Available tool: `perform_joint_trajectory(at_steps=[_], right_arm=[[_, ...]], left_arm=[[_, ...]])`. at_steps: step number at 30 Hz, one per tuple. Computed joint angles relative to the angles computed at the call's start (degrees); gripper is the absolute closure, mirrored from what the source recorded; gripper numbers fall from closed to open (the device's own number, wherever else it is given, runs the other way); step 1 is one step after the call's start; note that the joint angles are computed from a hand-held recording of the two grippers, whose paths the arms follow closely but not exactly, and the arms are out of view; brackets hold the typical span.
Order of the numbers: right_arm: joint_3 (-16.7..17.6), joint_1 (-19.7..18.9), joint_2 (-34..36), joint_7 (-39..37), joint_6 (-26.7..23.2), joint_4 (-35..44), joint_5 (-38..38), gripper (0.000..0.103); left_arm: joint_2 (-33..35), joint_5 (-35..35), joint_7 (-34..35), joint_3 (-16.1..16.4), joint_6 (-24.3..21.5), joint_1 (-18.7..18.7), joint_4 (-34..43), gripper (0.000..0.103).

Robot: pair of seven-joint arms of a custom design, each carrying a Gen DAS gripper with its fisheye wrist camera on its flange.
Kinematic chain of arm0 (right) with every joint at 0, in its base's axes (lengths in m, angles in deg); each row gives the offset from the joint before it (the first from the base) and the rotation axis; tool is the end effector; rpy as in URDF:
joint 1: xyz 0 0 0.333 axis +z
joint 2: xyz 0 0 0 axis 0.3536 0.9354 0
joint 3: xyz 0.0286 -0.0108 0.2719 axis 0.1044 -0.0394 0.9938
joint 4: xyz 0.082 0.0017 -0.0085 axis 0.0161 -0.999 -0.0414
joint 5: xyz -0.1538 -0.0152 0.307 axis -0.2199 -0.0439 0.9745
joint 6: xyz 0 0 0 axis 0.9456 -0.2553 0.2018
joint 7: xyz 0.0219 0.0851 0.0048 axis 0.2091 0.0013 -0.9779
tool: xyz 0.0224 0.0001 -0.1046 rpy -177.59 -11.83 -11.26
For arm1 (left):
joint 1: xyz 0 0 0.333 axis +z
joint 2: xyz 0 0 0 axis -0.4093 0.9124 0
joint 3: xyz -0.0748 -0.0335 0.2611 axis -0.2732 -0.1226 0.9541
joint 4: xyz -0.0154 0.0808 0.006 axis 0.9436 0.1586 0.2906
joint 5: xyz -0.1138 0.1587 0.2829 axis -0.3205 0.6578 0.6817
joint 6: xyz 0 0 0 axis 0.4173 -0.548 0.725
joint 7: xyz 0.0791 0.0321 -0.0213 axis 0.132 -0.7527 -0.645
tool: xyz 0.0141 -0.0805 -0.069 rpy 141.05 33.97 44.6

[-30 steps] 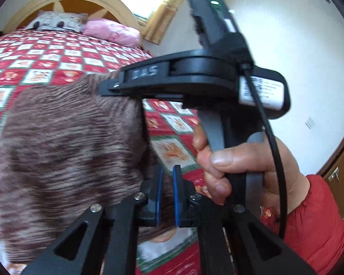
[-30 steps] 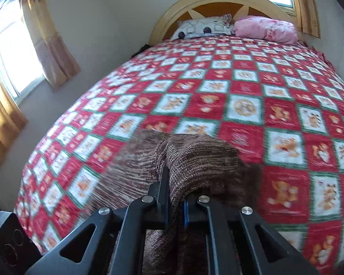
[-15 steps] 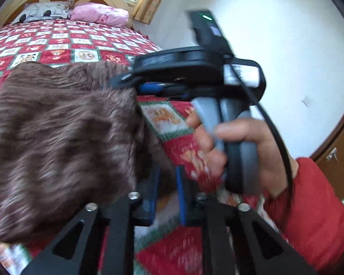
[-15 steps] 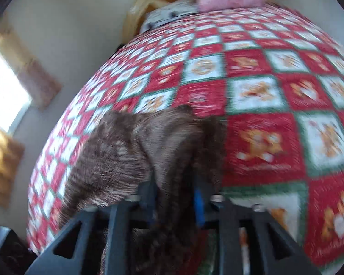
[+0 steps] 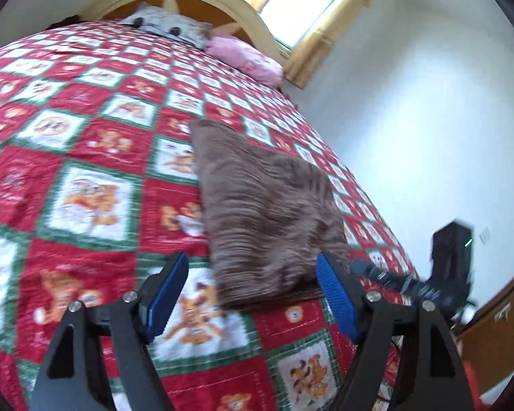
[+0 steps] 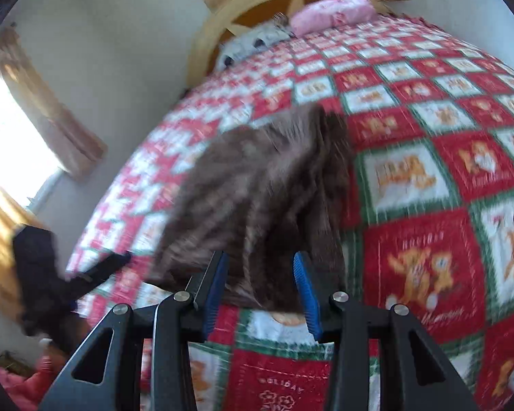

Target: Fold small clothes

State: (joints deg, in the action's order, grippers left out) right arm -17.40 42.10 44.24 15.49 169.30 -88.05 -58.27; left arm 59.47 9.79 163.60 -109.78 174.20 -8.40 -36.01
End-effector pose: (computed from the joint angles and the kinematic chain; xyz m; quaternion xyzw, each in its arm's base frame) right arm 0.6742 0.2831 0.3360 -0.6260 0.6659 -0.0772 0.3984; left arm 0.6808 -0.0827 0.3412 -0.5959 0.6434 -0.4800 0.0235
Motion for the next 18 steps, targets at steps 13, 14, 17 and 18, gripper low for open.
perform_joint_trajectory(at_steps=[13, 14, 17, 18], right_arm=[[0.14, 0.12, 2.65, -2.7, -5.74, 4.92, -2.88, 0.096], [-0.58, 0.25, 0.45, -2.89, -5.08, 1.91, -3.03, 0.096], [-3.3, 0.85, -4.21, -2.19, -5.57, -4.32, -4.38, 0.096], [-3.63, 0.86, -4.66, -1.93, -6.14, -5.1, -4.71, 0.096]], left_arm=[[-0.36, 4.86, -2.08, -0.37, 4.48, 0.89, -2.19, 0.024], [-0.3, 5.94, -2.46, -0.04, 4.77, 0.5, -2.05, 0.024], [0.41, 10.15, -4.62, 1.44, 4.97, -1.18, -0.89, 0.024], [0.71, 11.45, -5.56, 1.77, 5.04, -1.57, -0.54, 0.024]])
